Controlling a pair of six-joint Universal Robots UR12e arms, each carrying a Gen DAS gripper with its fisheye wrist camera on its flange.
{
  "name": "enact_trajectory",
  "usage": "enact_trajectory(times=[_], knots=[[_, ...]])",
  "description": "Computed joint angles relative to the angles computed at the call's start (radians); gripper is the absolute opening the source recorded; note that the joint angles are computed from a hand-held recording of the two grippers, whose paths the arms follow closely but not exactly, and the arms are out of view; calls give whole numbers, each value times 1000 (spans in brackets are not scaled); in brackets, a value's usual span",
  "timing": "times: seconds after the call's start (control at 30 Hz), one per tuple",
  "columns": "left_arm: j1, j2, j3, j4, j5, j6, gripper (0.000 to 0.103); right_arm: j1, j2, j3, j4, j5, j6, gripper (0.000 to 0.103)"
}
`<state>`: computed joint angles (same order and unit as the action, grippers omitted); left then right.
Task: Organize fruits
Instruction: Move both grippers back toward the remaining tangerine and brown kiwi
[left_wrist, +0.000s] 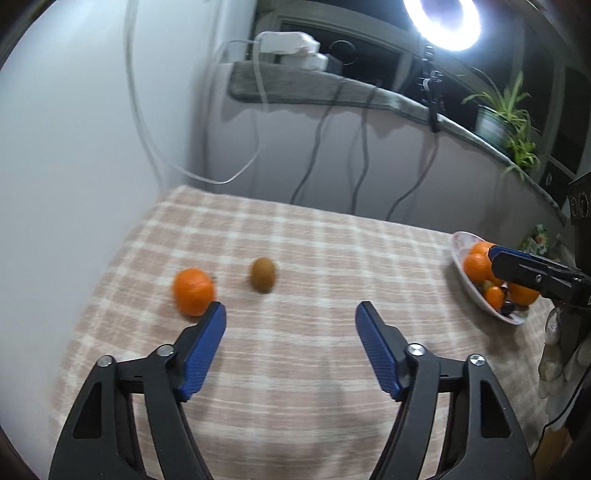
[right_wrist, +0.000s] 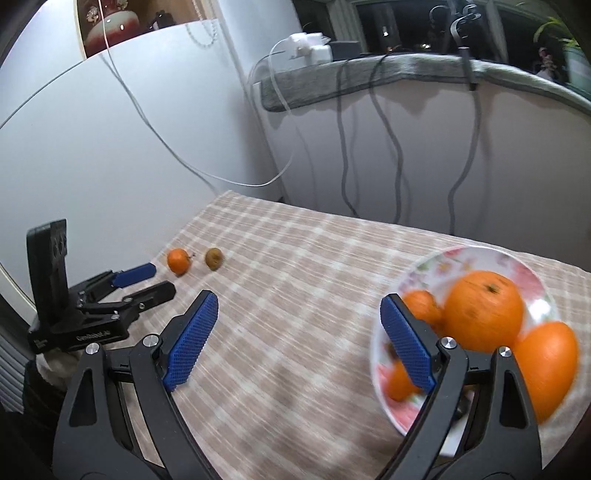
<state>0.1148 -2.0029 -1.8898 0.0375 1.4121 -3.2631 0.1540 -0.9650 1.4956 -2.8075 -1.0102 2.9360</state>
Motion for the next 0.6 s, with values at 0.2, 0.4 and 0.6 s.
enact_trajectory(times=[0.2, 0.4, 0.6], knots=[[32, -4, -3, -16, -13, -27, 54, 37, 43, -77, 95, 28, -37, 81], [51, -16, 12, -42, -15, -31, 46, 72, 91, -161, 193, 41, -73, 67], [69, -31, 23, -58, -29, -57, 42, 105, 135, -228, 259, 16, -113, 57]])
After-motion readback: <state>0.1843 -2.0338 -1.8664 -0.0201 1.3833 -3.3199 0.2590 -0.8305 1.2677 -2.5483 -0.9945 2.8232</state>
